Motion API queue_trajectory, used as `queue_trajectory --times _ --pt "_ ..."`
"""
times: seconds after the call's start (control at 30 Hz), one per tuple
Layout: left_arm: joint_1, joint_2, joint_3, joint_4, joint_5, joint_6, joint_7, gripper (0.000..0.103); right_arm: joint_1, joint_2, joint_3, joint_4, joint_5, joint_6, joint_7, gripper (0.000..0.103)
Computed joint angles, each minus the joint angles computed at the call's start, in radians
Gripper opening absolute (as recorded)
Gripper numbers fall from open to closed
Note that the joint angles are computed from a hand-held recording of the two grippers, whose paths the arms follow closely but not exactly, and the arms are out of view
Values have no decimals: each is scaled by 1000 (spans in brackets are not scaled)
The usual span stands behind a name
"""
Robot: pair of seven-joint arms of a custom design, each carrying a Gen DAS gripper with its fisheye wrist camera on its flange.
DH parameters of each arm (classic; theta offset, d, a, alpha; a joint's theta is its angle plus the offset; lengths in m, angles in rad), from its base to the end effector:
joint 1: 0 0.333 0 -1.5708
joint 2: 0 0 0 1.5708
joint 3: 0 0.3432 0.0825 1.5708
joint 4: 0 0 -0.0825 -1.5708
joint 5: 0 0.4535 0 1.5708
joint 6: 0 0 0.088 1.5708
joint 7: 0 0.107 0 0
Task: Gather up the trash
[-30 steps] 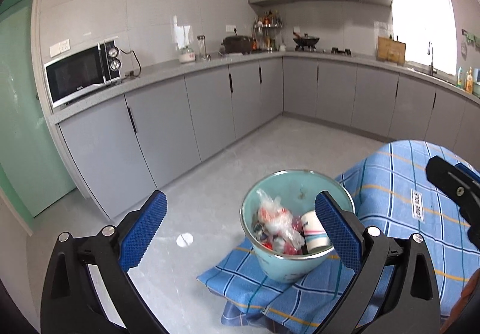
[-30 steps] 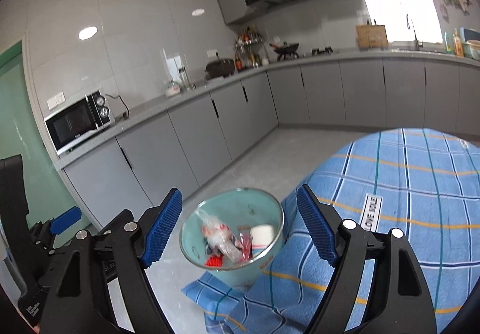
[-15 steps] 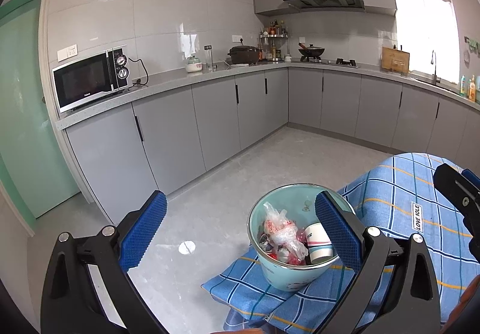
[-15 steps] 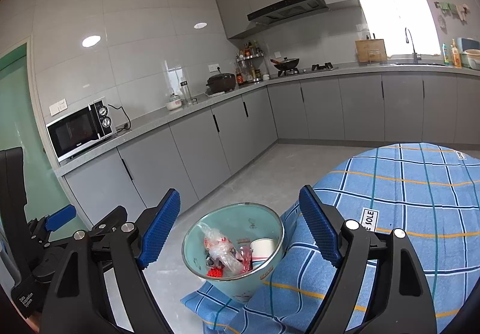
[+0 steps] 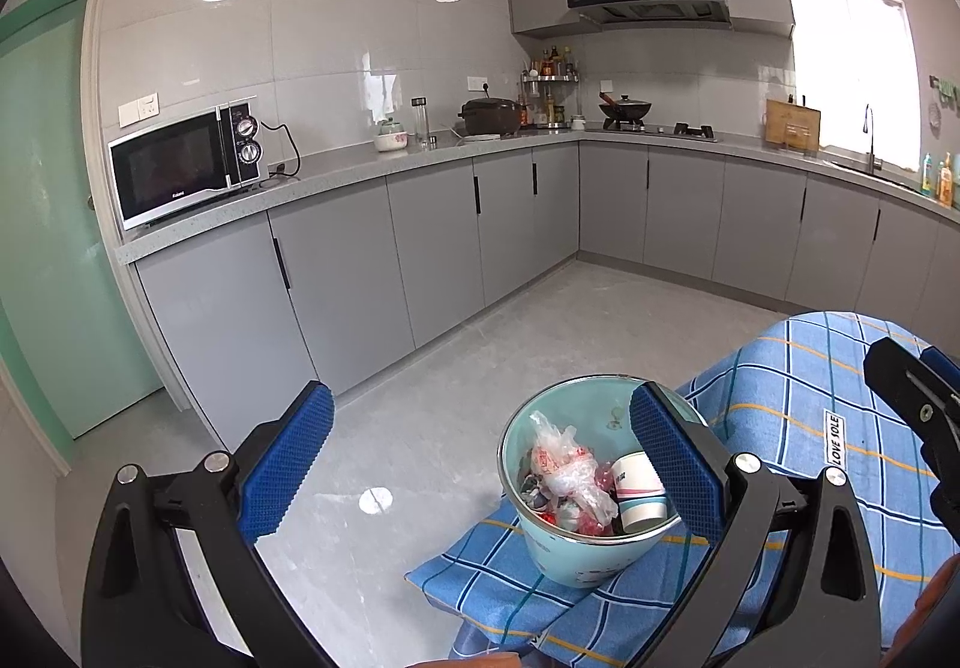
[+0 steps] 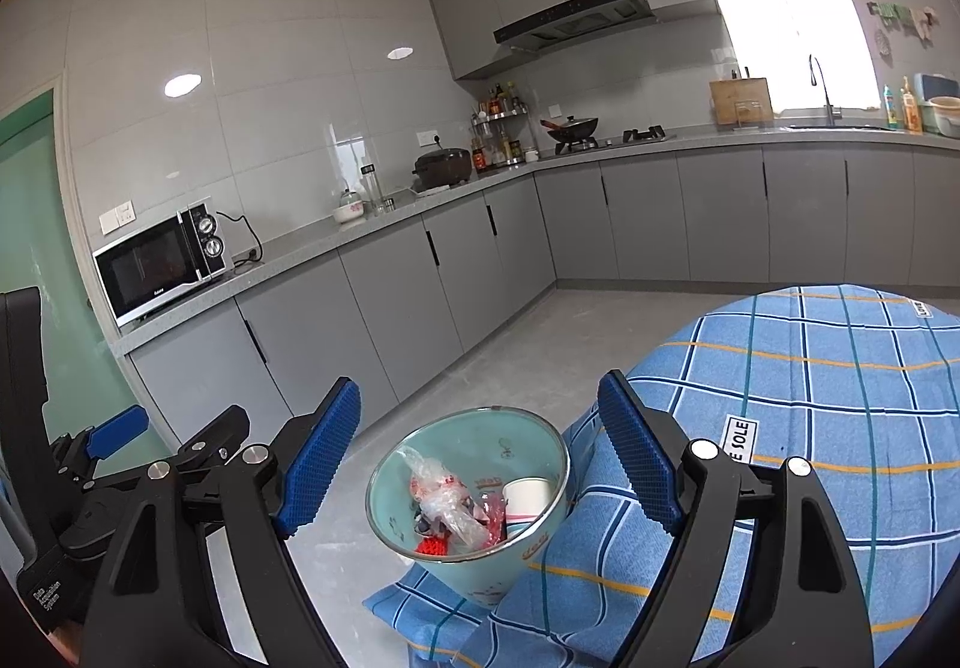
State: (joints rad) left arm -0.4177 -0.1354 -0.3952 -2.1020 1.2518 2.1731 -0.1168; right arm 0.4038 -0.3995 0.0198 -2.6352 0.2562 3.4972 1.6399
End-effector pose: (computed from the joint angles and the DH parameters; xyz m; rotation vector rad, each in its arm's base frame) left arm 0.4372 -0.4202 0.5185 -1.6082 1.3313 -0.7505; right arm 0.4467 0.1688 0.5148 -1.4110 1.3369 -0.6568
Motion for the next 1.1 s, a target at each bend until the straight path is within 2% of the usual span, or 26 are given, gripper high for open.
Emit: queue_trajectory --times 0.83,1.1 --pt "3 -1 3 -2 6 14 -11 97 -18 1 24 1 25 -1 -4 81" --pt "-5 13 -4 10 32 -33 -9 97 -25 -2 33 -4 39 6 -10 81"
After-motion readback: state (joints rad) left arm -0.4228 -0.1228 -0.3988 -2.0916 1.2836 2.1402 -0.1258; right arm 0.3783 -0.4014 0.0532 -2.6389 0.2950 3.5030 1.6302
